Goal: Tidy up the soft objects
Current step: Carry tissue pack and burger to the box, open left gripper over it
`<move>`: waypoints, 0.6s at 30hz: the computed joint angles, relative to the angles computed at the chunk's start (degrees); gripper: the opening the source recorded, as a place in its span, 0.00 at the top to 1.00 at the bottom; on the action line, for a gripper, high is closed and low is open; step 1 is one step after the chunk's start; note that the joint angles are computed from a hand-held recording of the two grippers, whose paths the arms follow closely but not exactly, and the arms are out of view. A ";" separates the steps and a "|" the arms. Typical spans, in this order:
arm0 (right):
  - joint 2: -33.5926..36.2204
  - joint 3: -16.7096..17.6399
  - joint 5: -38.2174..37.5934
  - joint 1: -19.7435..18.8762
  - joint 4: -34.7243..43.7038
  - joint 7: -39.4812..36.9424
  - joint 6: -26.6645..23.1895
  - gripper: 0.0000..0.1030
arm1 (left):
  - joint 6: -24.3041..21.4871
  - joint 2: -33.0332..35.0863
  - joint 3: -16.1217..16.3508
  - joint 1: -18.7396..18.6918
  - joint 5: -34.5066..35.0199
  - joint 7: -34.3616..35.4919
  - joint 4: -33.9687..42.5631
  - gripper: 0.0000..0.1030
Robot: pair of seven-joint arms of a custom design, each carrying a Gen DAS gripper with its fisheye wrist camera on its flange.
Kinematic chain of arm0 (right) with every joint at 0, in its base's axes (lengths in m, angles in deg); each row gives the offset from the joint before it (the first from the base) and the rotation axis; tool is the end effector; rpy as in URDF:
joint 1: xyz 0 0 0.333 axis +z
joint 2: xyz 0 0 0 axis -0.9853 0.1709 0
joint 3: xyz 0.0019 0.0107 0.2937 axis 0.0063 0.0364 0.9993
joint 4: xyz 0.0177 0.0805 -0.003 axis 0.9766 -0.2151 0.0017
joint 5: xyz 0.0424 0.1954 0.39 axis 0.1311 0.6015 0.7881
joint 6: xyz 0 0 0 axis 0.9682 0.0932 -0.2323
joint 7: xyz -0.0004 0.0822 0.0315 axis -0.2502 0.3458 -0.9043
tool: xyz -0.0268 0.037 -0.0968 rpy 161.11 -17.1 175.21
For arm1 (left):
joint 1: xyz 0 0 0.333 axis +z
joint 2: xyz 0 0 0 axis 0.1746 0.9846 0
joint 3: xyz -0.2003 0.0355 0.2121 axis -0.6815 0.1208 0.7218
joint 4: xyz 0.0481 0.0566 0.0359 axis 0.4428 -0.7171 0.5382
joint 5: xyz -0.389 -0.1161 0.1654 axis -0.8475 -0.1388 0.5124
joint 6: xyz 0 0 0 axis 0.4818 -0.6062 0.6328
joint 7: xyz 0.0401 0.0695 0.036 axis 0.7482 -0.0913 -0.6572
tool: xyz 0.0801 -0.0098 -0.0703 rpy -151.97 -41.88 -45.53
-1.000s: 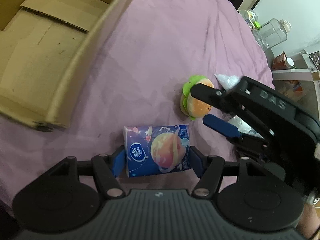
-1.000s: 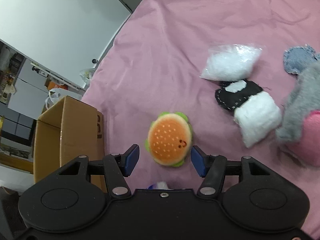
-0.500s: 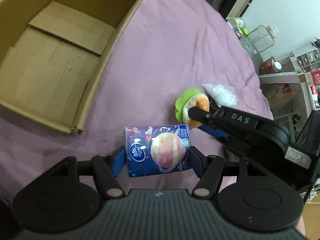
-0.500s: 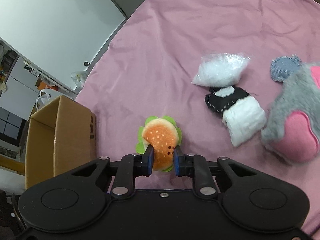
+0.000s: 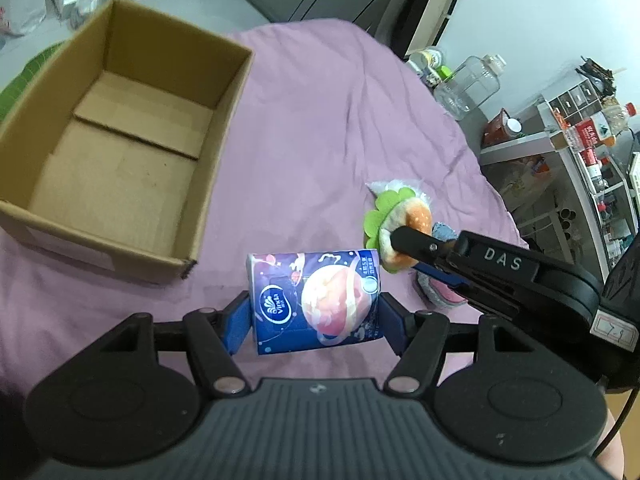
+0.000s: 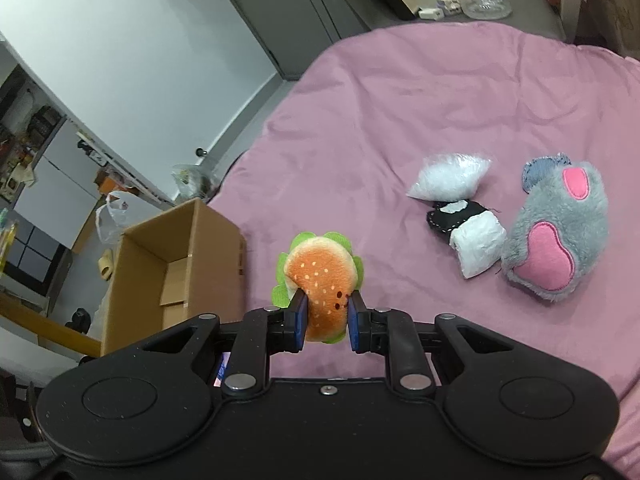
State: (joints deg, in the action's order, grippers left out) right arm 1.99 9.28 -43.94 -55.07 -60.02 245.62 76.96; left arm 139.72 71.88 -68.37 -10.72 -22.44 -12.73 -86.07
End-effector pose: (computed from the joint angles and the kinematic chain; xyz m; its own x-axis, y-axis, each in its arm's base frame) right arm 0.5777 0.3488 0.5895 -0.4139 -0.8077 -0.4199 -0.6631 0.5835 -0.4688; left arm 0.6369 -0.4343 0.5827 -0.2670 -0.8220 0.5030 -0.9341 0.0924 -0.3448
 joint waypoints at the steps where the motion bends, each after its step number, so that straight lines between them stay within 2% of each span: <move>1: 0.05 0.06 -0.37 0.12 0.25 0.08 0.12 0.81 | 0.34 -0.82 -0.05 0.36 -0.22 0.56 -0.83 0.37; 10: 0.71 0.61 -2.21 1.36 2.88 1.55 0.53 0.80 | 2.98 -5.20 0.93 1.94 0.67 2.98 -4.68 0.37; 14: 2.71 0.51 -2.86 2.29 5.79 2.51 0.40 0.80 | 2.23 -4.97 1.22 2.59 1.37 5.04 -3.05 0.36; 18: 6.29 0.05 -2.77 3.55 11.12 0.33 -0.23 0.80 | 2.00 -4.57 1.72 2.93 2.51 6.13 -1.32 0.37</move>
State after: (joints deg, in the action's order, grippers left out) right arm 8.28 9.34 -46.71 -51.53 -48.90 245.96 76.73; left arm 141.72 67.31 -66.65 -7.79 -19.92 -6.60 -87.39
